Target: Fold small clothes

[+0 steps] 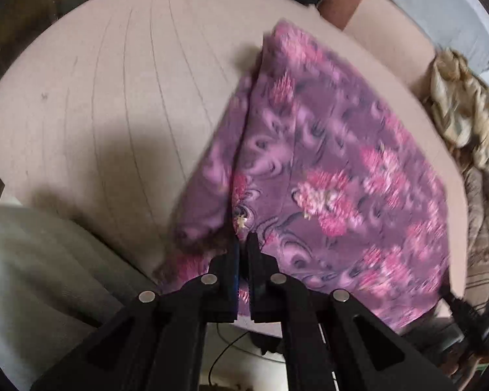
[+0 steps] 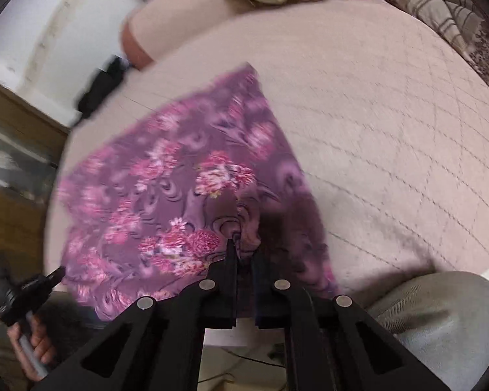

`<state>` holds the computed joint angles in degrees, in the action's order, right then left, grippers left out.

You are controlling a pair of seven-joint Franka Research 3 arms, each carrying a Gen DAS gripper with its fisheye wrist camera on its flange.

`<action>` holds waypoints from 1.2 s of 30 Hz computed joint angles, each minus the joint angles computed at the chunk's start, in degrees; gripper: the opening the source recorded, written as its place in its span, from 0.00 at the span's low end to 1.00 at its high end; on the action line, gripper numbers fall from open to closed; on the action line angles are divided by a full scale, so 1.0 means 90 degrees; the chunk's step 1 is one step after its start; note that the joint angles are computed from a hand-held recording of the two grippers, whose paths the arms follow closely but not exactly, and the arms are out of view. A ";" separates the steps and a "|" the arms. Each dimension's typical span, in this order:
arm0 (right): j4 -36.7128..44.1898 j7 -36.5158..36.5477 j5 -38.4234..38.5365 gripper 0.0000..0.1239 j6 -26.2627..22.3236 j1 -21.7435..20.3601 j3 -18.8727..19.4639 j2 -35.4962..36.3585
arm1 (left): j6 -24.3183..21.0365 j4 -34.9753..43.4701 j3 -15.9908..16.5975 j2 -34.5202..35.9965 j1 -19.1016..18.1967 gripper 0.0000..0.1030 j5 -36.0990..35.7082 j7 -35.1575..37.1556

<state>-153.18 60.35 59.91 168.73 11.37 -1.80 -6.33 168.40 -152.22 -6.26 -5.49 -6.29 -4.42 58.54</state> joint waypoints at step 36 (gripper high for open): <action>0.5108 -0.0304 0.0027 0.35 -0.2146 -0.1441 0.0134 0.3899 | -0.1129 0.4385 -0.0682 0.3204 0.1406 0.37 0.0398 0.0936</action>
<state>-107.21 57.61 60.15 149.42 -1.60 -0.59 28.76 158.24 -112.75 -12.40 23.35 6.37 -0.84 66.96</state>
